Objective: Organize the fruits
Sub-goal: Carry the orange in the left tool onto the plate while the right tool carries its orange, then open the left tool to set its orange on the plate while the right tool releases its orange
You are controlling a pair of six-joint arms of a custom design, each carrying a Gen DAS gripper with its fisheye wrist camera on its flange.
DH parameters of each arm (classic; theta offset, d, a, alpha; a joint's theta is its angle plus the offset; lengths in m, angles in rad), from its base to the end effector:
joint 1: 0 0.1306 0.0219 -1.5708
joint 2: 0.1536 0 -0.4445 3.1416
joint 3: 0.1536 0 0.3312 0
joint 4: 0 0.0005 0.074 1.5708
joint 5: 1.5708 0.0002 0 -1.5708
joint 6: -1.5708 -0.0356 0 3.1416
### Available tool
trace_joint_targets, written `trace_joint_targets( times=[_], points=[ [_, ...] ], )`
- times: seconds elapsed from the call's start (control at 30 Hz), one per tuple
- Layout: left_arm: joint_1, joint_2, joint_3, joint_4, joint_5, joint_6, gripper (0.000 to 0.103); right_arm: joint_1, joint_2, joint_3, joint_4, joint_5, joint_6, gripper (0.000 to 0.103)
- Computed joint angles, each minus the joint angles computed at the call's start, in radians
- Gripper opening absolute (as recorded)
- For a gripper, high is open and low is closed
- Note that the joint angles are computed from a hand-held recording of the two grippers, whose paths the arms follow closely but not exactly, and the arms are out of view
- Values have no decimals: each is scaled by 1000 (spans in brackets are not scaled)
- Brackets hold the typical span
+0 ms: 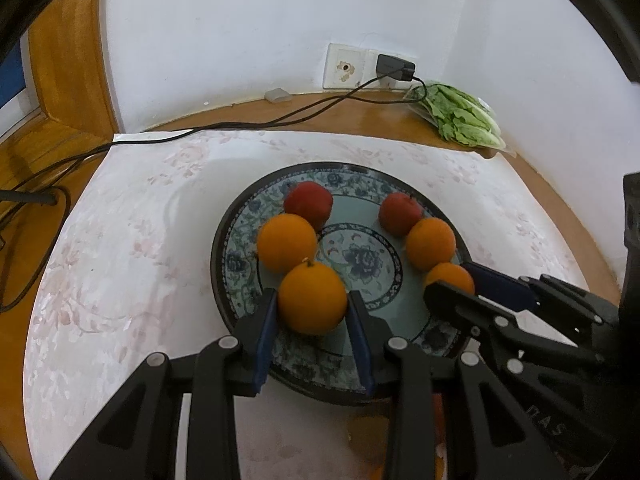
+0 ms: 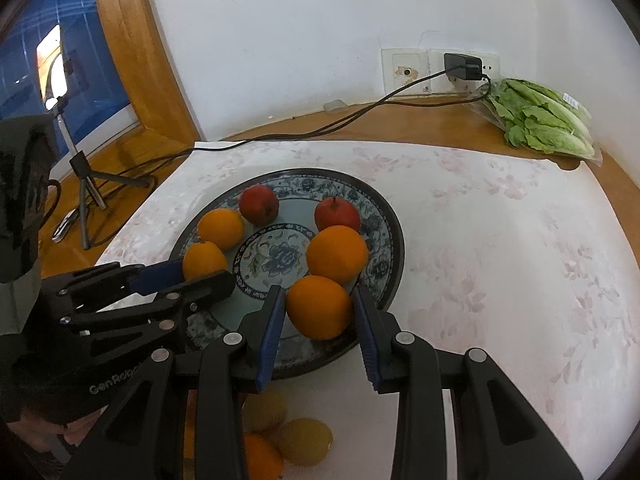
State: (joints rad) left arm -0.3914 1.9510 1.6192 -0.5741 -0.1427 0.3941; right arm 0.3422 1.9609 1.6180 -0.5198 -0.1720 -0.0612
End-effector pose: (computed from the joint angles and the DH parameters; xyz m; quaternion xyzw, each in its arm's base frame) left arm 0.5827 -0.2355 0.3193 -0.0245 0.9428 -0.0623 0.3265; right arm 0.5959 0.2182 0.3167 -0.1603 0.9211 0.1481 0.3223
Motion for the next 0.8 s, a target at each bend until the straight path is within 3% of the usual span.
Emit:
trace_joint_targets(
  times=[0.63,0.8],
  points=[
    [1,10,9,8,0,-13,36,-5,20,18,4,-13,0,36],
    [1,7,8,11,1,-17,37,-11,7,7,16,-27,-21,43]
  ],
)
